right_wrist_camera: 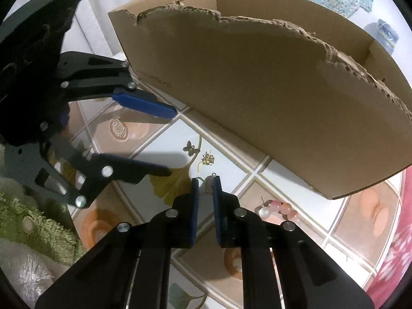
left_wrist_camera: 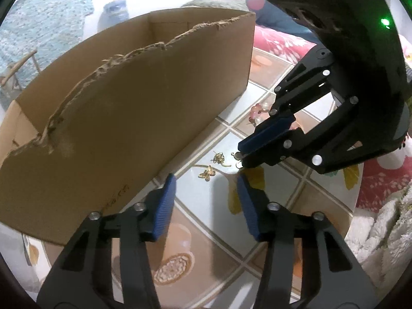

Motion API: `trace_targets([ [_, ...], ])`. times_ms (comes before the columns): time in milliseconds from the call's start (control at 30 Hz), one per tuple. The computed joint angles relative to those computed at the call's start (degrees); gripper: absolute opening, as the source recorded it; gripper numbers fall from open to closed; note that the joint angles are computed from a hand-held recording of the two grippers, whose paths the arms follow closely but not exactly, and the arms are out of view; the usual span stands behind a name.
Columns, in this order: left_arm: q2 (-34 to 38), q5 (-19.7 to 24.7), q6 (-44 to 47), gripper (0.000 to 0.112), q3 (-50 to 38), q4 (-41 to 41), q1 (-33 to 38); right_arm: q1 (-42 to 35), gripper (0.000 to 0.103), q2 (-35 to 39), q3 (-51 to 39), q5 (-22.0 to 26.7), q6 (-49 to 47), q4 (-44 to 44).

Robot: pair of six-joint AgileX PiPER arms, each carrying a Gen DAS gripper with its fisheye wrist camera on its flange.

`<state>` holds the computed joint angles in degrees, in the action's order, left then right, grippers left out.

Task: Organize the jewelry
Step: 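Close the left gripper on the gold butterfly earring while the right gripper closes on a small gold earring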

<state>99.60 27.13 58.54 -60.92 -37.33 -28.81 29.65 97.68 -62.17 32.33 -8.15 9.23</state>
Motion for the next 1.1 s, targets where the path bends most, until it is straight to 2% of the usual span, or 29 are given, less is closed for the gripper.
trace_targets([
  [233,3.0,3.1,1.9,0.023,-3.8,1.0,0.5,-2.0,0.011,-1.6,2.0,-0.4,-1.9,2.0],
  [600,4.0,4.4,3.0,0.018,-5.5,2.8,0.4,-3.9,0.011,-3.1,4.5,-1.6,-5.2,4.9],
  [767,4.2,6.3,4.5,0.010,-6.0,1.6,1.1,-3.3,0.011,-4.9,5.9,-1.7,-4.0,4.6],
  [1100,3.8,4.7,3.5,0.007,-5.1,2.6,-0.1,-5.0,0.011,-5.8,7.2,-2.0,-6.6,7.2],
])
